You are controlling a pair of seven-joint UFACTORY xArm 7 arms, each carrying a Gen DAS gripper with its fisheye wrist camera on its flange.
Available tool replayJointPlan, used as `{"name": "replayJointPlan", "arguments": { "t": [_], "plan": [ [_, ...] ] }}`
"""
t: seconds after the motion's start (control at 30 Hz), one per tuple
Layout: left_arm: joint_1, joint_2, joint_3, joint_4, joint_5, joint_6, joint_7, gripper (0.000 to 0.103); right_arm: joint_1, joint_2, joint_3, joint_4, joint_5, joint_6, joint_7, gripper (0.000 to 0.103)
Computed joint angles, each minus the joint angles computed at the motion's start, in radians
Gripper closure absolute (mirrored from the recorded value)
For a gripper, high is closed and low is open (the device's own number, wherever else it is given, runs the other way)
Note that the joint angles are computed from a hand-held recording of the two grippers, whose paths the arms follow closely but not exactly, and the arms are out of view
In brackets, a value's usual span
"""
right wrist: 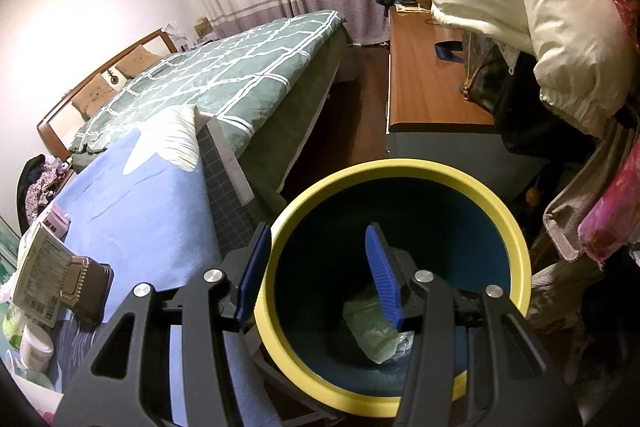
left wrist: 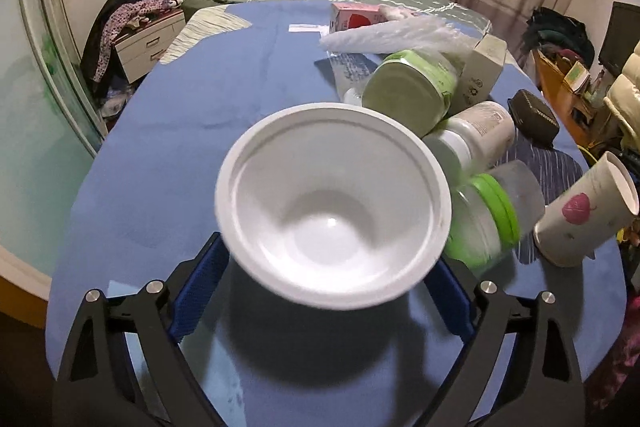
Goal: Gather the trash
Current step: 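Grasp the white paper bowl with the left gripper and lift it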
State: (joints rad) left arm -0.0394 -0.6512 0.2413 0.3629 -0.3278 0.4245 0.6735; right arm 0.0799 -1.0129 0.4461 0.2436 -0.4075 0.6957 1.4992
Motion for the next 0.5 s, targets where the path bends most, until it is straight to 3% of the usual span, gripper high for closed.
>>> {"name": "replayJointPlan", "arguments": {
  "t": [0.2, 0.27, 0.3, 0.5],
  "plan": [
    [-0.031, 0.038, 0.016, 0.026, -0.035, -0.041, 0.008, 0.011, -0.001, 0.01, -0.004, -0.005, 0.0, -0.015, 0.003, 0.056],
    [-0.036, 0.039, 0.026, 0.028, -0.041, -0.042, 0.019, 0.016, 0.0, 0.01, -0.004, -0.007, 0.002, -0.019, 0.006, 0.056],
    [-0.042, 0.048, 0.031, 0.035, -0.046, -0.036, 0.026, 0.024, -0.001, 0.012, -0.001, -0.006, 0.001, -0.02, 0.008, 0.056],
    [-0.012, -0.001, 0.028, 0.037, -0.054, -0.003, 0.035, 0.024, -0.001, 0.012, 0.005, -0.005, -0.002, -0.02, 0.014, 0.056]
  ]
}}
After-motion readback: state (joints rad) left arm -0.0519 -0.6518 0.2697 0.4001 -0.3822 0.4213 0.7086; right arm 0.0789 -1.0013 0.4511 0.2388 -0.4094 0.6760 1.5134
